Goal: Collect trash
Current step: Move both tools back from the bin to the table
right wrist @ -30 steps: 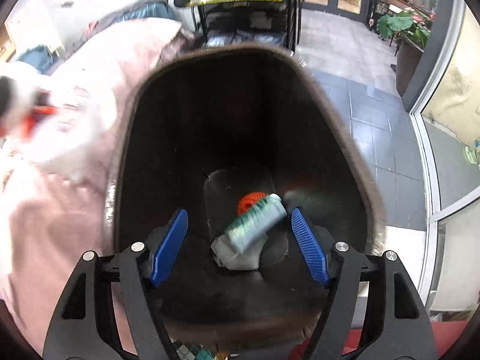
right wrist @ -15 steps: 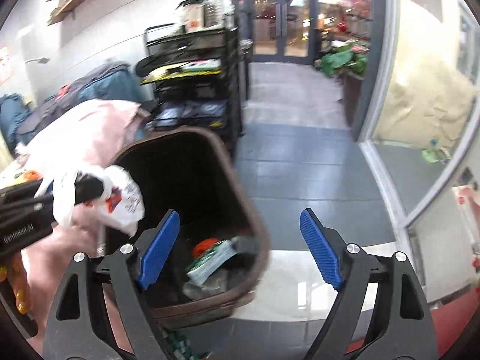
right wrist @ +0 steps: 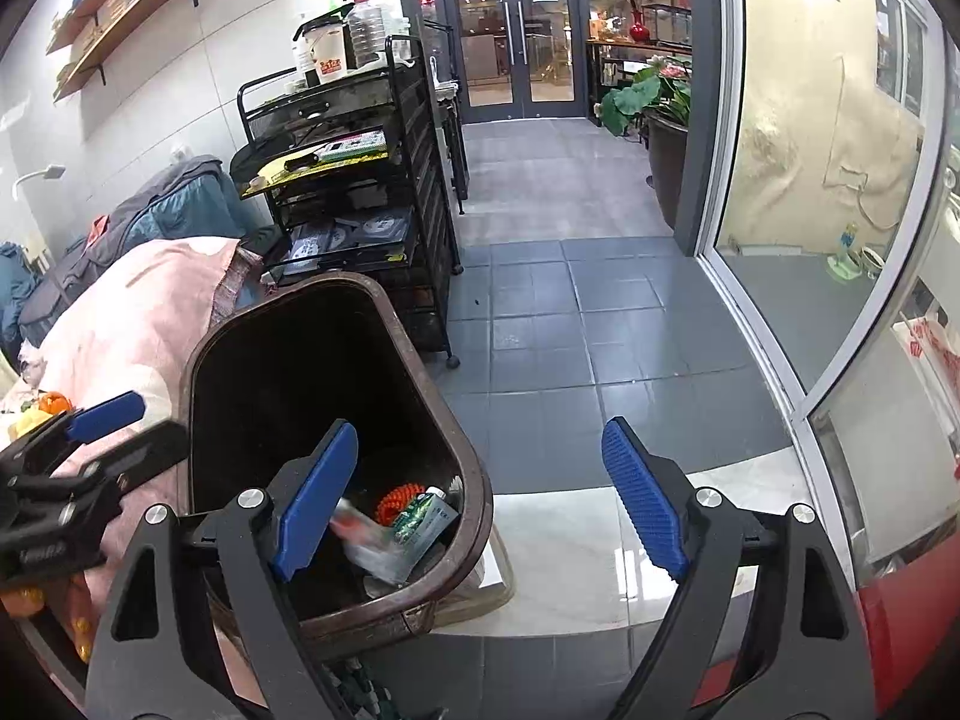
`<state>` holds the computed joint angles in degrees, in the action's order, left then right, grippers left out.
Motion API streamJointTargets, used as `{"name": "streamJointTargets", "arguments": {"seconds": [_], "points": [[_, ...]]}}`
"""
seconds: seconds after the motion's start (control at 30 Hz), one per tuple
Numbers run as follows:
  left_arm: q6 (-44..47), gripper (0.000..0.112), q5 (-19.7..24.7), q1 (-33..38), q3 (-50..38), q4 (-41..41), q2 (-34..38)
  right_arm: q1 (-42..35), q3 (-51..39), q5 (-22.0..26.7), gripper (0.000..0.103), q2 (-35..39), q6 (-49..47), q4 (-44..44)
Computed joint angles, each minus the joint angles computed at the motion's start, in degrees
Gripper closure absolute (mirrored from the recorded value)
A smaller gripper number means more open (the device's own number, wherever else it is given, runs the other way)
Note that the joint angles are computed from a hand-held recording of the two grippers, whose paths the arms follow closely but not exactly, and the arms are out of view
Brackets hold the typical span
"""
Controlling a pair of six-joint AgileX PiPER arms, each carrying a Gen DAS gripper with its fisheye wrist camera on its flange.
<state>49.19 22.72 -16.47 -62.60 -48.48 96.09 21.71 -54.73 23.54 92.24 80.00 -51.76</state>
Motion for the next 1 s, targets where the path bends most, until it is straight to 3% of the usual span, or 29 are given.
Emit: {"name": "streamJointTargets", "arguments": {"seconds": [0.3, 0.5, 0.63, 0.73, 0.87, 1.0], "points": [[4.44, 0.015, -4.20, -1.61, 4.96, -0.55, -4.94, 0.64, 0.20, -1.50, 0.020, -0.30, 1.66, -0.73], [10.12, 0.015, -4.78, 0.17, 10.13, -6.17, -10.32, 3.42, -0.46, -1.22, 0.020, -0.34, 5.42, -4.83], [14.74, 0.015, -5.58, 2.45, 14.10, -10.33, -14.64, 6.06, -1.26, -0.99, 0.020, -0.47, 8.55, -9.05], [17.63, 0.015, -7.77, 3.67, 17.16, -12.66, -18.28, 8.26, -3.98, 0.07, 0.020, 0.99, 5.26, -6.45], [23.71, 0.015, -7.35, 8.58, 21.04, -18.48, -23.34, 10.66, -7.33, -0.89, 0.020, 3.39, 1.21, -2.86], [24.23, 0.015, -6.37, 14.57, 23.97, -18.99, -27.79, 14.37, -11.29, 0.27, 0.016, 6.33, 0.89, -3.18]]}}
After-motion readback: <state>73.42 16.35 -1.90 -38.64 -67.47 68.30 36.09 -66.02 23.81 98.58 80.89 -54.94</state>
